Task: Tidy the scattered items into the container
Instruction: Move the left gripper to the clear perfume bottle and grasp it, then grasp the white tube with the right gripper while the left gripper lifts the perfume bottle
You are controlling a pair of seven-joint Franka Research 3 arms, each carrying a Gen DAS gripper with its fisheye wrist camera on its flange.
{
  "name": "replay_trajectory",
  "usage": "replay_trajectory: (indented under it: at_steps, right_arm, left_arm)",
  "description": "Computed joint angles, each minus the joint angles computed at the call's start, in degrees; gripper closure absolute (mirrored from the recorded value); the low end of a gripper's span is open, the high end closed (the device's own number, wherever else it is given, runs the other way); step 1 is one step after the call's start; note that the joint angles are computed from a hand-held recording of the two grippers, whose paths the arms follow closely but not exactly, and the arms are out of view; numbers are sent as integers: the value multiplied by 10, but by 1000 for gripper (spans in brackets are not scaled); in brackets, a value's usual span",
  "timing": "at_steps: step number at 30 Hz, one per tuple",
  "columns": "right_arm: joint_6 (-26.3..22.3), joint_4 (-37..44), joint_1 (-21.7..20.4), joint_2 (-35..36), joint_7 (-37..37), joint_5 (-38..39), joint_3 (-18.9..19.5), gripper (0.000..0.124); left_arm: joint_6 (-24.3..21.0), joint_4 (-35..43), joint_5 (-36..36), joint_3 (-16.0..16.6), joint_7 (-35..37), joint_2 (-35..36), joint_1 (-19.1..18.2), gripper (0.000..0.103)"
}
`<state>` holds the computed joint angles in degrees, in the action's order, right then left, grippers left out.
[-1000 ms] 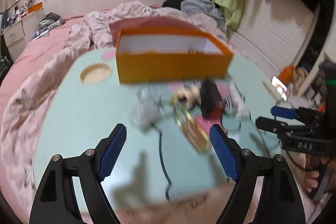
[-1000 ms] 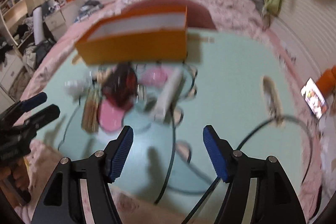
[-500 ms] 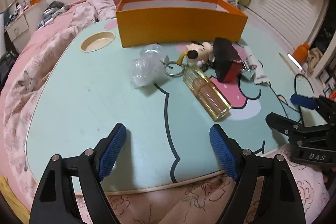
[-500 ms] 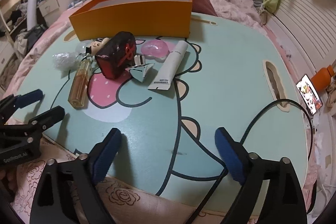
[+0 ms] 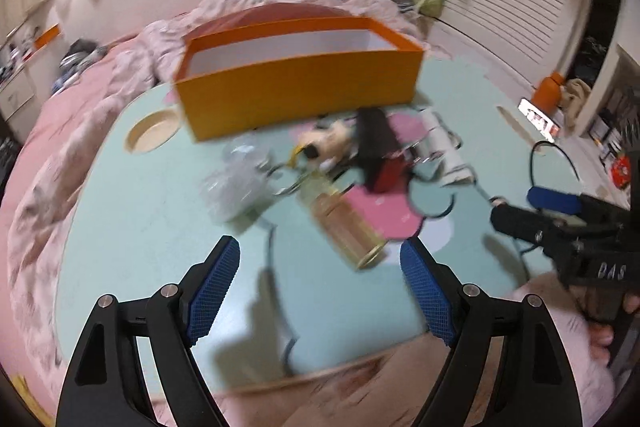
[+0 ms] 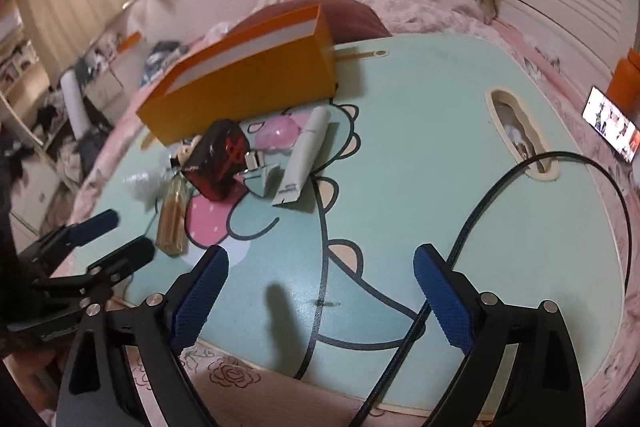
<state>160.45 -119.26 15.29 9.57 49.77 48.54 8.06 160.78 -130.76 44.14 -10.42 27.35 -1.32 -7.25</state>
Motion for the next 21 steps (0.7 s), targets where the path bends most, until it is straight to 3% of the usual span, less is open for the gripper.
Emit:
replay_trajectory:
  at_steps: [5, 9, 11, 14, 16, 18, 21]
  right_arm:
    - [6, -2, 7, 0, 19, -32, -2, 30]
    - [7, -2, 5, 1, 14, -25, 1, 30]
    - [8, -2, 4, 1, 14, -26, 1, 30]
    - [7, -2, 3, 1, 13, -23, 1, 30]
    - [-2, 2, -1, 2, 7, -8, 3, 35]
    - [-26, 18, -8, 8, 1, 12, 3, 44]
    - [-37, 51, -11, 26, 21, 21, 0, 54]
  left_arm:
    - [-24, 57, -13, 3, 35, 48, -8, 25]
    - [-31, 68, -61, 6, 90, 66, -13, 54]
    - [-6, 53, -95, 8, 110, 63, -9, 61]
    - [15, 33, -84, 16, 92, 50, -10, 70]
    - [44, 16, -88, 19, 90, 42, -5, 82]
    - [80, -1, -97, 20, 89, 37, 0, 83]
    - [96, -10, -58, 25, 45, 31, 1, 84]
